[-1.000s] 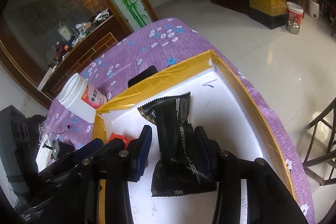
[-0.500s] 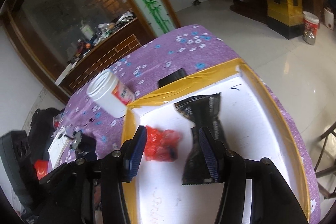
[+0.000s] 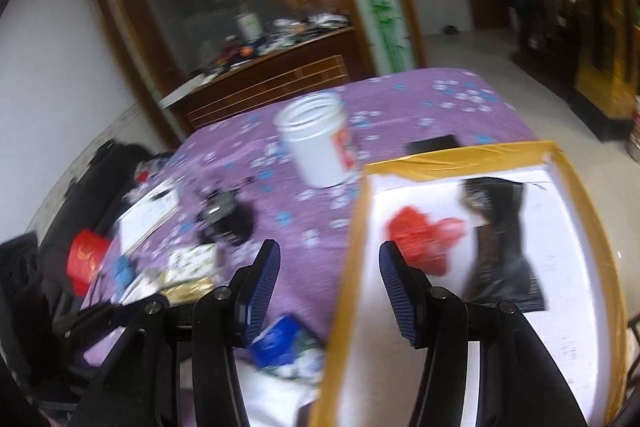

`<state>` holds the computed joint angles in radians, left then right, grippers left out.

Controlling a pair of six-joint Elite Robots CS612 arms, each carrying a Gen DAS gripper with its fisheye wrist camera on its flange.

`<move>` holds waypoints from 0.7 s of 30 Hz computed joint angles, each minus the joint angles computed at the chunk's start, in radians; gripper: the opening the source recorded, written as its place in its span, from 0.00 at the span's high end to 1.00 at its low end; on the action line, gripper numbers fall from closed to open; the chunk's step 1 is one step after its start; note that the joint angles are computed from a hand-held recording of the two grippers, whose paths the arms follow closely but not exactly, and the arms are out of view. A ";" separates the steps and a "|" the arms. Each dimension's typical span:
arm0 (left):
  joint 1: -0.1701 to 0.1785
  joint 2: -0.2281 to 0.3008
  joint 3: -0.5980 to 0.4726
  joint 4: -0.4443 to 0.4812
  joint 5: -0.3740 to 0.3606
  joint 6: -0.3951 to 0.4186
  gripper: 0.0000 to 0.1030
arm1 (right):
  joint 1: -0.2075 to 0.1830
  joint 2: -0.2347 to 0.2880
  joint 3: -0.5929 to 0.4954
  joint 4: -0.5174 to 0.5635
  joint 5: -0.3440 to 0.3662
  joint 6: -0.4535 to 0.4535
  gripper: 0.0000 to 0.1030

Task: Organize soft objects
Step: 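Open the left tool to drop the red bag while the right tool releases the black packet, then grasp the blue towel with the left tool while the right tool grasps the white cloth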

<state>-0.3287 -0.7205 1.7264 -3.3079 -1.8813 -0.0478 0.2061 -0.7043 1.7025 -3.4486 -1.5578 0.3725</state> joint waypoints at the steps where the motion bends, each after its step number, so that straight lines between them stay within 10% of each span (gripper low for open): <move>1: 0.007 -0.002 0.008 -0.010 0.010 -0.004 0.33 | 0.007 0.004 -0.006 0.004 0.011 -0.017 0.47; 10: 0.087 0.004 0.016 -0.037 0.162 -0.091 0.33 | 0.054 0.031 -0.046 0.062 0.167 -0.210 0.47; 21: 0.185 0.099 -0.181 0.213 0.241 -0.345 0.33 | 0.069 0.040 -0.055 0.079 0.185 -0.270 0.47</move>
